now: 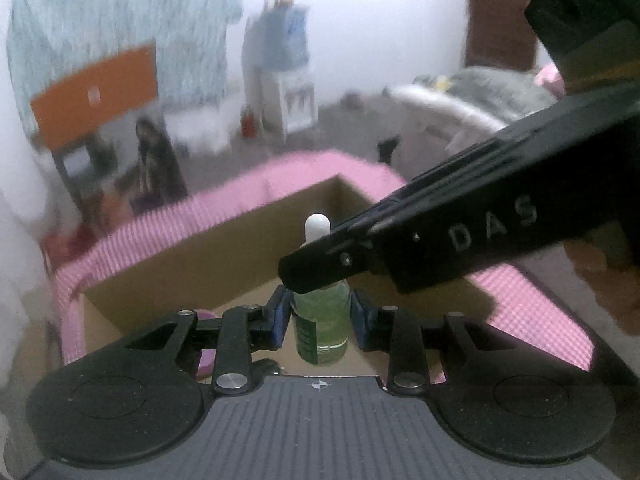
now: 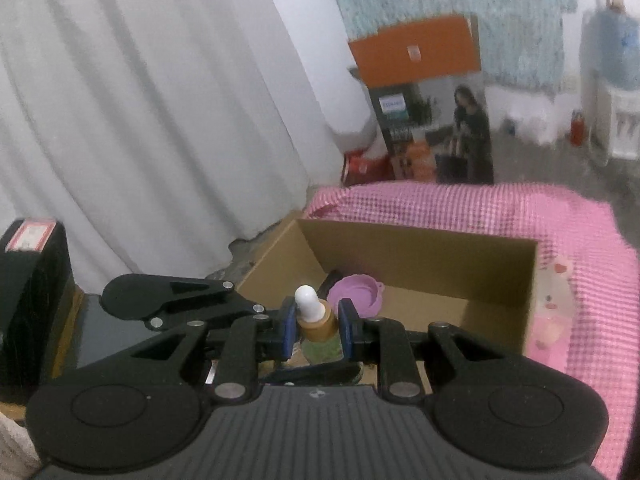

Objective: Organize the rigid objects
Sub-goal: 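Carry the dropper bottle into the box and open the right tool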

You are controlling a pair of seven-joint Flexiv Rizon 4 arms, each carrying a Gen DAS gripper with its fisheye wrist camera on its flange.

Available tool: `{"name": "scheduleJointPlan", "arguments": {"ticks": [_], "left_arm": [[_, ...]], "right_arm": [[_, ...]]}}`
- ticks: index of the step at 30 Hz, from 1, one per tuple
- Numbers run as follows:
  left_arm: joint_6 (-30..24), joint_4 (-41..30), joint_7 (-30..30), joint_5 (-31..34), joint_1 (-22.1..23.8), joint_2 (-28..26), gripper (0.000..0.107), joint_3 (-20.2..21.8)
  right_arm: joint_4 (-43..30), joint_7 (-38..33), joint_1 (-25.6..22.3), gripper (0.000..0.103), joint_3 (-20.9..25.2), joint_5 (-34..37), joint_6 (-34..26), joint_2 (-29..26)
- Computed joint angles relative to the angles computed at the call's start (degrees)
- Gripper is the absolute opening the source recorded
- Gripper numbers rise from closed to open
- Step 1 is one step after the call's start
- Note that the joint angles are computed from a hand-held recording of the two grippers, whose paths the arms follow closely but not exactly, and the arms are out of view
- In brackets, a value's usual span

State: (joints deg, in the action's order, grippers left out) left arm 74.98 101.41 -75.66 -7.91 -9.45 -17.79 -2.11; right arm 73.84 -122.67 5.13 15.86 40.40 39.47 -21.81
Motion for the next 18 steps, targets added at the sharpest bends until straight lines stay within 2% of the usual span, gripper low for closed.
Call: {"name": "scheduleJointPlan", "arguments": {"ticks": [5,10,18], "left_arm": [[-9.16,-7.97,0.07,-3.13,2.51,-5.78,0.032,-0.16],[-16.81,-14.68,-6.00,-2.12,2.41,-9.83,0.033,2.24],[-20.94,-17.60,-6.68,-1.04,4.09,-12.05,0.033,1.74]], "right_arm": [[-8.23,4.35,2.48,0.024,-0.93,-4.96,-2.79,-8.01],[-15.14,8.78,4.45,0.024,-1.13,-10.75,-4.34,-14.98],[-21.02,12.93,6.92,0.024,-1.33,-18.13,-4.90,-21.42]]}}
